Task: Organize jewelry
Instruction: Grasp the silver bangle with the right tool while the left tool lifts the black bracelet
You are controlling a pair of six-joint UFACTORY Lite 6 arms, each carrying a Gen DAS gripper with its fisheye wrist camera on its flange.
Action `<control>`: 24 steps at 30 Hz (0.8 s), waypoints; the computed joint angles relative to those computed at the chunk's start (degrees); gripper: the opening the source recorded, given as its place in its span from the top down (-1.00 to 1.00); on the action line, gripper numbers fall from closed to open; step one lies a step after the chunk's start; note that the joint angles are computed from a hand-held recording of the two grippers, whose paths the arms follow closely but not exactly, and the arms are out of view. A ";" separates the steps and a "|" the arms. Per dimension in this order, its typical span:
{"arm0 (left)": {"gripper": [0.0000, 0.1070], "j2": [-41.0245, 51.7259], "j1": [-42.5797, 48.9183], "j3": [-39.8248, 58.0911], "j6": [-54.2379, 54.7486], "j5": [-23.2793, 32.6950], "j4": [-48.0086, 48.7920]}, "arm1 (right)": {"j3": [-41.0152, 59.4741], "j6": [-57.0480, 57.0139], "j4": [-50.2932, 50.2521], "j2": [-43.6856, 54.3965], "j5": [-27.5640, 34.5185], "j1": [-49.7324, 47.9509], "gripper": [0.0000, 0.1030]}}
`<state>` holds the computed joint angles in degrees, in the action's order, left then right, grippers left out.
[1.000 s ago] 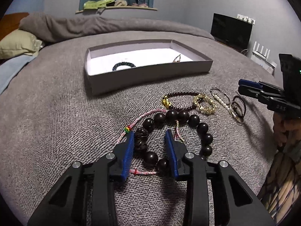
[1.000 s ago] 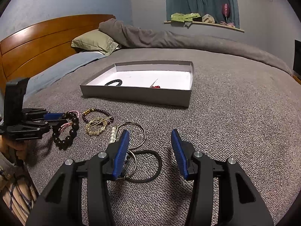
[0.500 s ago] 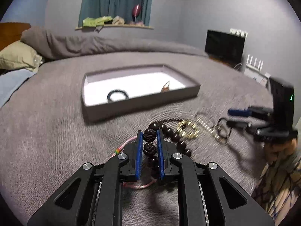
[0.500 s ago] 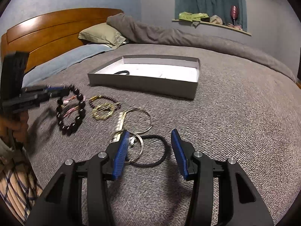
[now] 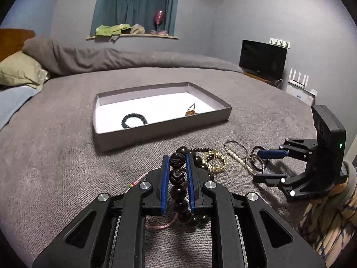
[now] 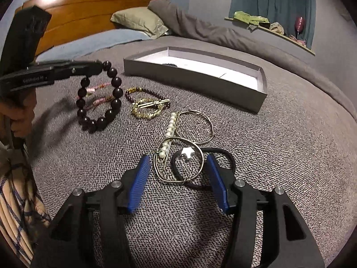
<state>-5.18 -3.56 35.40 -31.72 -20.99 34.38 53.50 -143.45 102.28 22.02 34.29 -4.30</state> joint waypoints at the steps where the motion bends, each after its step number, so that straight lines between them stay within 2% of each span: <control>1: 0.71 0.02 -0.03 0.00 0.19 0.02 -0.15 | -0.27 -0.96 1.00 -0.15 -0.72 0.52 -0.03; 3: 0.71 -0.04 -0.24 -0.01 0.33 -0.08 -0.47 | -0.24 -1.34 1.98 -0.06 -1.55 0.98 0.07; 8: 0.71 -1.36 0.22 -0.69 -1.37 -0.90 1.06 | -0.02 -0.37 1.58 -0.21 -0.14 0.00 0.08; 16: 0.71 -4.65 3.59 -1.40 -10.72 -5.29 10.33 | 2.16 6.38 -2.87 -1.80 7.70 -4.03 0.08; 24: 0.71 -3.20 5.16 3.38 -14.88 -7.23 13.19 | 6.50 11.34 -3.52 -1.06 7.82 -2.41 0.08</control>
<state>-8.38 1.60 38.77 -46.59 -28.22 47.57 60.00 -132.11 98.76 20.96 42.12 -6.71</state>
